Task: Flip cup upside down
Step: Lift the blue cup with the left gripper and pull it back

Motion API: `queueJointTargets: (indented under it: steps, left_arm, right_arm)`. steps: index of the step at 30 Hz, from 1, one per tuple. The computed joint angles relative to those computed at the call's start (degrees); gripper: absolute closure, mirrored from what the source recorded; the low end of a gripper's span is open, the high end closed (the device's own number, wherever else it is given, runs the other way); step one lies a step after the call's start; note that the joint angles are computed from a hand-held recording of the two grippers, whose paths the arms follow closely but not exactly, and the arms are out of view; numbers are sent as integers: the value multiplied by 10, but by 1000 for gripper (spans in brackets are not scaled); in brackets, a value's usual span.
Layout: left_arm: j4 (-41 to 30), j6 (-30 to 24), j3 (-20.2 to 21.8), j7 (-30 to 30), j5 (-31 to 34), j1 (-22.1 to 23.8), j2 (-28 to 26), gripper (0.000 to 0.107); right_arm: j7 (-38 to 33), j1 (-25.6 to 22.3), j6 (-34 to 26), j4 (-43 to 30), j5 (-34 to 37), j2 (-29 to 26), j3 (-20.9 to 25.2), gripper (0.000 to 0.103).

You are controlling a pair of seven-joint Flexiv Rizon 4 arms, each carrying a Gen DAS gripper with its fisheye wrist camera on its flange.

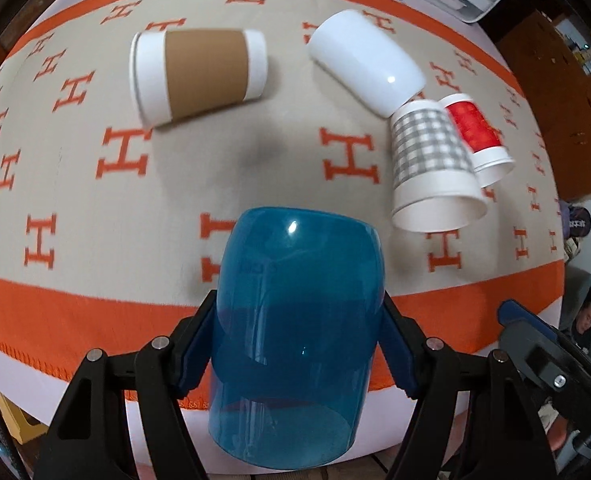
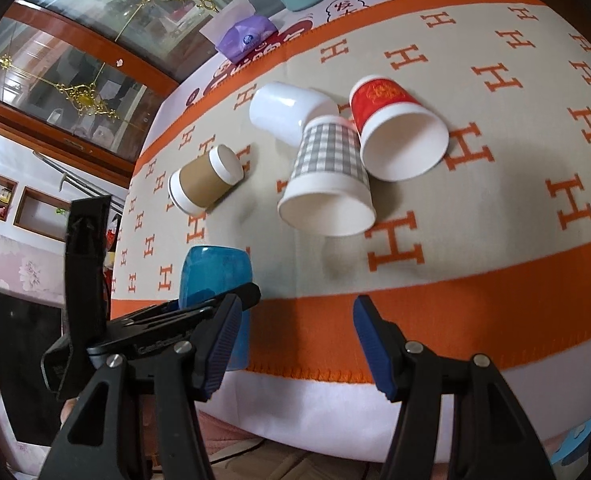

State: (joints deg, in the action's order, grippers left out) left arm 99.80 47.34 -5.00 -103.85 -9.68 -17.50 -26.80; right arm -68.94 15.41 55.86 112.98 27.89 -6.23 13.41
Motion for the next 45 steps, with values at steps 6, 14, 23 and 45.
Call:
queueJointTargets:
  steps: [6,14,23,45]
  left_arm:
    - [29,23,-2,-17,-13,2,-2,35]
    - [55,60,-2,-20,-15,4,9,18]
    - [70,53,-8,20,-31,18,43,14]
    - [165,147,9,106,-37,44,159,14]
  right_arm:
    - [16,4,4,15,-7,6,1,44]
    - [10,6,-2,12,2,7,2,44]
    - [13,11,5,14,-11,13,2,44]
    - [6,32,-16,-45,-33,-33,19,44]
